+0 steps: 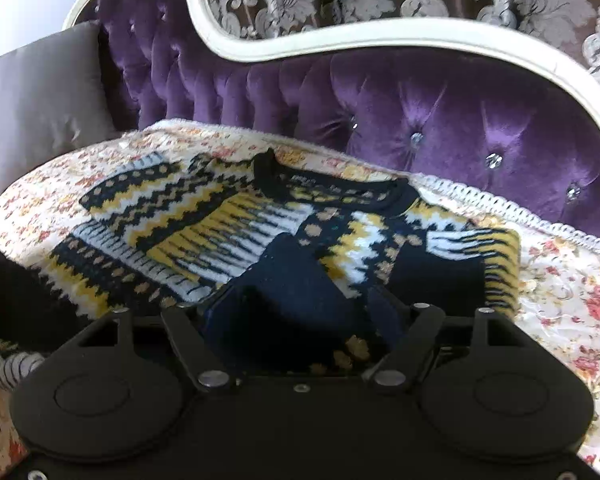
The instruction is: Fold small clothes
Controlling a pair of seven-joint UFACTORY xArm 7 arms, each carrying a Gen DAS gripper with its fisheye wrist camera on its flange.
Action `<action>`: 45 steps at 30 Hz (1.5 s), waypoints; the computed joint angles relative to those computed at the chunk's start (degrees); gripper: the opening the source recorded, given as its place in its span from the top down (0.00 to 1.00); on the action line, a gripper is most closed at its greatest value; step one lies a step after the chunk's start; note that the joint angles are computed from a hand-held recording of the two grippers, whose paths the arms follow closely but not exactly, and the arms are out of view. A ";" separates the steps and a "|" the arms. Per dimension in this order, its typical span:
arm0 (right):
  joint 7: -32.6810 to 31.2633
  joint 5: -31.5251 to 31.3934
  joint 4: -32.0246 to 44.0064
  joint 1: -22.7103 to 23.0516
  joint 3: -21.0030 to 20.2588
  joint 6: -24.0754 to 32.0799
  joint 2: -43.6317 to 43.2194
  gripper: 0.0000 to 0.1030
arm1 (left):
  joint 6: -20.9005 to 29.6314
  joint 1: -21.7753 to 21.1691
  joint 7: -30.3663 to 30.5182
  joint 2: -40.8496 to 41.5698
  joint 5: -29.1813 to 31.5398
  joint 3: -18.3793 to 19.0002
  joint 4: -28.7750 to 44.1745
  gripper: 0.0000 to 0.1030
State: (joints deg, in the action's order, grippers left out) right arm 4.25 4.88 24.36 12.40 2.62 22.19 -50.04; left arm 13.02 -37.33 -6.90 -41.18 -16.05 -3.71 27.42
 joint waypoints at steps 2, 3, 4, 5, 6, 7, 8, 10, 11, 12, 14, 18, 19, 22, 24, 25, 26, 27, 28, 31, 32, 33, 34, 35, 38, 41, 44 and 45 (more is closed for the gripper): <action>-0.31 2.11 0.07 2.13 -2.16 1.45 -0.70 0.89 | -0.59 1.24 0.68 -0.27 1.60 -0.93 0.22 0.95; -0.22 2.85 -0.77 2.55 -2.41 0.77 -2.06 0.89 | -0.62 2.09 0.95 -0.50 2.61 -1.53 0.41 0.95; 0.17 3.15 -1.69 2.44 -1.99 0.12 -3.95 0.89 | -0.58 2.79 1.39 -0.57 3.64 -1.94 0.89 0.95; 1.16 3.02 -2.12 1.59 -0.99 0.26 -5.60 0.89 | -0.58 2.90 1.96 -0.58 4.22 -1.76 1.46 0.95; 2.13 3.02 -2.56 1.03 -0.36 0.24 -7.53 0.89 | -0.81 2.50 2.82 -0.28 4.43 -1.04 2.24 0.95; 2.88 2.98 -2.66 0.63 -0.09 -0.01 -8.93 0.89 | -1.15 1.88 4.16 0.41 4.67 -0.10 3.41 0.95; 3.61 2.72 -2.59 -0.07 0.22 -0.23 -10.25 0.89 | -1.79 1.79 5.52 1.39 5.17 0.36 4.70 0.95; 4.95 1.79 -1.35 -2.04 0.69 -0.64 -11.30 0.89 | -4.07 1.46 9.27 4.79 6.53 1.59 8.29 0.95; 5.24 1.43 -0.60 -2.65 0.43 -1.17 -11.13 0.89 | -4.93 0.79 11.41 7.10 6.78 2.72 10.63 0.95; 5.50 1.09 0.50 -3.41 0.05 -1.76 -10.40 0.89 | -6.27 -0.07 13.62 10.28 6.65 4.16 13.70 0.95; 5.79 0.06 2.98 -5.24 -0.17 -3.12 -7.28 0.89 | -7.96 -2.29 18.23 16.71 5.52 7.04 19.93 0.95; 6.44 -1.61 7.22 -8.88 -0.46 -6.82 1.05 0.89 | -8.64 -1.35 24.23 31.09 4.38 7.85 33.92 0.95; 7.17 -1.55 8.37 -9.71 -0.59 -8.05 3.85 0.89 | -7.90 -0.62 25.03 33.98 3.83 7.61 36.78 0.95; 8.36 -2.48 11.48 -12.09 -0.35 -9.97 11.33 0.89 | -3.60 2.98 20.96 42.78 8.25 5.18 45.09 0.95; 9.13 -3.14 13.68 -13.22 -0.14 -9.56 16.36 0.89 | 1.05 3.95 16.39 47.86 12.76 4.68 49.67 0.95; 9.63 -3.74 14.24 -13.93 0.34 -9.30 18.11 0.89 | 2.33 4.21 14.33 49.48 14.81 4.68 50.60 0.95; 10.39 -4.87 15.02 -15.14 1.34 -8.78 20.31 0.89 | 3.86 4.28 12.59 51.30 17.11 4.69 51.69 0.95; 11.15 -5.96 15.27 -16.04 2.13 -8.51 21.79 0.89 | 5.01 4.34 11.26 52.72 19.24 4.65 52.44 0.95; 12.11 -7.17 15.70 -16.98 3.01 -8.08 23.59 0.89 | 6.20 4.30 9.64 54.06 21.50 4.79 53.05 0.94; 15.61 -11.14 15.87 -19.15 5.11 -6.61 26.82 0.89 | 8.10 4.09 3.64 56.07 27.56 5.52 53.12 0.91; 17.07 -12.72 15.66 -19.88 5.77 -6.42 27.42 0.89 | 5.45 4.48 2.94 55.72 29.08 5.26 51.47 0.91; 18.58 -14.21 14.82 -20.48 6.22 -7.28 27.40 0.89 | 4.48 4.56 2.44 55.25 31.35 5.18 50.47 0.91; 20.33 -15.84 14.00 -21.39 6.87 -8.74 27.22 0.89 | 3.90 4.42 1.58 54.83 34.00 5.27 49.74 0.91; 21.76 -17.00 13.88 -22.02 7.36 -8.89 27.16 0.89 | 3.50 4.24 0.45 54.39 36.68 5.43 49.05 0.91; 25.85 -21.41 13.55 -24.39 9.39 -8.89 26.76 0.89 | 1.46 4.35 -4.01 54.32 42.73 5.61 48.16 0.90; 29.66 -26.05 13.28 -26.68 11.50 -9.21 26.57 0.89 | -2.27 3.84 -10.67 54.60 50.08 6.97 47.05 0.90; 33.04 -29.51 13.28 -28.04 12.44 -10.39 27.24 0.89 | -2.39 5.30 -12.93 55.43 52.26 5.79 48.36 0.90; 33.71 -29.62 12.87 -27.79 11.84 -11.11 27.25 0.89 | -2.56 5.78 -13.51 55.59 52.76 5.40 48.50 0.90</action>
